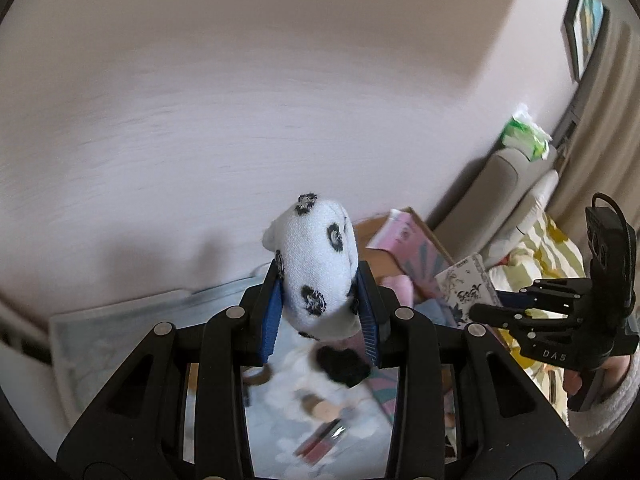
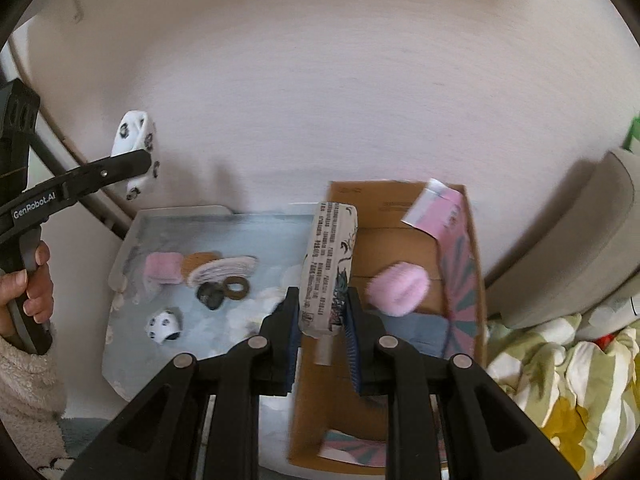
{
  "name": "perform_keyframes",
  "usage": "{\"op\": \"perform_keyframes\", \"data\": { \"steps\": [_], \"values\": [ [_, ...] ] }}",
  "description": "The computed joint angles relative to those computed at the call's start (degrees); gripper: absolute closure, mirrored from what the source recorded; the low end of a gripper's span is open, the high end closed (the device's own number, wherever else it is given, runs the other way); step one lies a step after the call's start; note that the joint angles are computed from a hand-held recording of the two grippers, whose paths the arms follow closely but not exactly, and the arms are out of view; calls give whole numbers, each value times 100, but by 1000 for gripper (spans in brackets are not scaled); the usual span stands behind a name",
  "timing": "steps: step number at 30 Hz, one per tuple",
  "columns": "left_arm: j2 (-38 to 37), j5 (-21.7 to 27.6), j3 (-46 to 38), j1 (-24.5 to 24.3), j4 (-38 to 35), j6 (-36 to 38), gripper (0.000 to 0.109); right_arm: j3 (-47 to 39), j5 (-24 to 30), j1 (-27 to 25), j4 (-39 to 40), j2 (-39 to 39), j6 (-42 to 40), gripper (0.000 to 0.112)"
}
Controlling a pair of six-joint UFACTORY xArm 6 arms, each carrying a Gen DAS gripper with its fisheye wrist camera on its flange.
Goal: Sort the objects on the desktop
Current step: 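Carry both items into the cardboard box and release them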
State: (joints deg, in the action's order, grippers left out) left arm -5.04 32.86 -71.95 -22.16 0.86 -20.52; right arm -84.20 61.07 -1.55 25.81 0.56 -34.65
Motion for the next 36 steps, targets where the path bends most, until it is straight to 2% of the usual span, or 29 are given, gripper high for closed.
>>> {"op": "perform_keyframes", "data": {
  "steps": [6, 10, 16, 21, 30, 32, 34, 35, 36],
  "values": [
    [1362, 198, -1344, -412, -66, 47, 77, -195, 113, -337, -16, 283, -29, 93],
    [2329, 533, -2411, -666, -79, 100, 77, -197, 170, -537, -13, 412, -25, 93],
    [3248, 1006, -3423, -885, -17, 139, 77, -73, 261, -716, -73, 551, -110, 93],
    [3692, 1267, -3923, -988, 33, 69, 77, -64, 299, -786, -65, 636, -188, 93],
    [3702, 1474, -3950, -999, 222, -102, 75, -154, 341, -863, 37, 790, -320, 93],
    [3825, 1744, -4186, -1004, 307, -262, 65, -141, 313, -837, 34, 791, -389, 90],
    [3893, 1996, -4347, -1018, 502, -495, 7, -233, 483, -791, -77, 859, -377, 71],
    [3791, 1842, -4182, -1037, 723, -685, 7, -229, 509, -766, -149, 864, -362, 52],
    [3708, 1742, -4056, -1042, 818, -748, 6, -183, 467, -747, -177, 834, -360, 37]
  ]
}}
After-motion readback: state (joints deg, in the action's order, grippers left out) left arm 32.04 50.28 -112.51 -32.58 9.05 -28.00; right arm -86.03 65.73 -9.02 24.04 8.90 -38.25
